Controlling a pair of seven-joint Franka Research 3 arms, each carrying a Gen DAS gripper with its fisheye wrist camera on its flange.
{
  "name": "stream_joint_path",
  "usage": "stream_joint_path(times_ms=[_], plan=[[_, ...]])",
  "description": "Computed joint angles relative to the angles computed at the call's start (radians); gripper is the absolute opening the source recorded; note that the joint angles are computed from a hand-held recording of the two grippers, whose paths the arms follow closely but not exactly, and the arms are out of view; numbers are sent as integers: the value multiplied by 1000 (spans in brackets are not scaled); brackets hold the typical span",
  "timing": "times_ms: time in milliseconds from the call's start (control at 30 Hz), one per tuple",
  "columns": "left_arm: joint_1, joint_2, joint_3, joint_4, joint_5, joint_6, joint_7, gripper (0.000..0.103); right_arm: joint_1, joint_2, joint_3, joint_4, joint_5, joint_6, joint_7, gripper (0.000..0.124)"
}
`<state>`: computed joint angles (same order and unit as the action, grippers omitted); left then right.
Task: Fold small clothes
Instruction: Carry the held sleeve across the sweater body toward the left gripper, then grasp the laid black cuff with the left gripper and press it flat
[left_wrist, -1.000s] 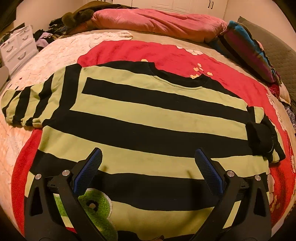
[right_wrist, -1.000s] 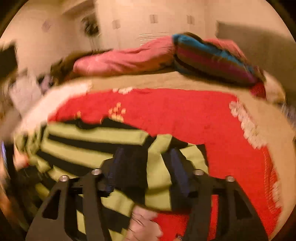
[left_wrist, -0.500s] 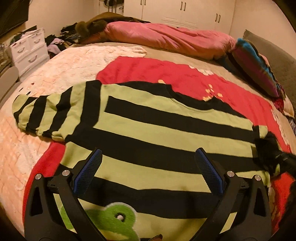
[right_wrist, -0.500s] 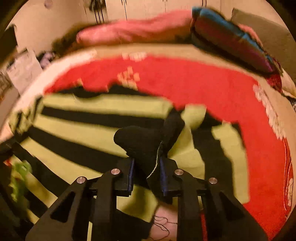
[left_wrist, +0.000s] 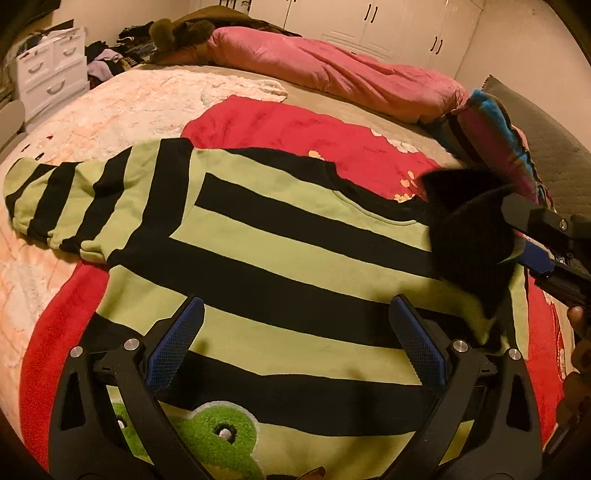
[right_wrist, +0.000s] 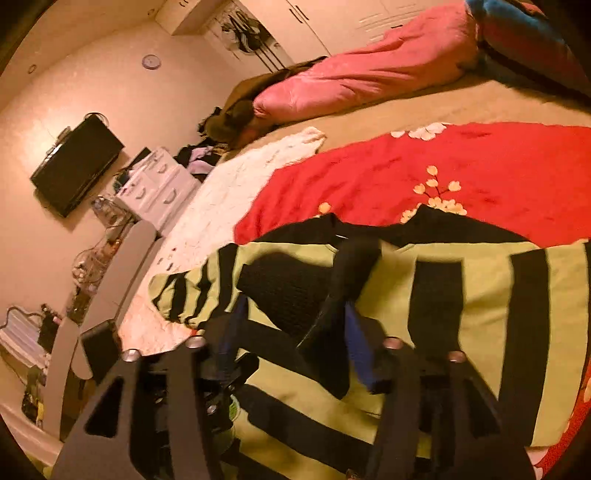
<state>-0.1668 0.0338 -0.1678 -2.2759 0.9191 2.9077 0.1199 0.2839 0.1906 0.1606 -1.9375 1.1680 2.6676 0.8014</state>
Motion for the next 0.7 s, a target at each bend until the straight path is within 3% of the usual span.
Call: stream_joint_path(times_ms=[100,200,300,467,500,600,700], plan=[[3,8,1,-5,-37,24,34,94,-14,-33,-4,-35,71,17,-39,69],[13,22,-4,-22,-161,91,138,94,-4,-56,-21,-76,32,79,-23,71],[20,32,-13,-49,-305,168,252,94,9,-91,-40,-152,-92,173,39,71],[19,71,-36,-27,-479,209,432,94,17,-133,-62,-283,-291,297,173,71],[38,88,-70,-7,-546,200,508,94,16,-138,-61,-300,-300,309,184,71],[26,137,-86,63,-612,158,606,87,10,-142,-58,-327,-275,322,174,71],[-3,205,-75,172,-667,35,625,86,5,-132,-65,-337,-328,324,239,71]])
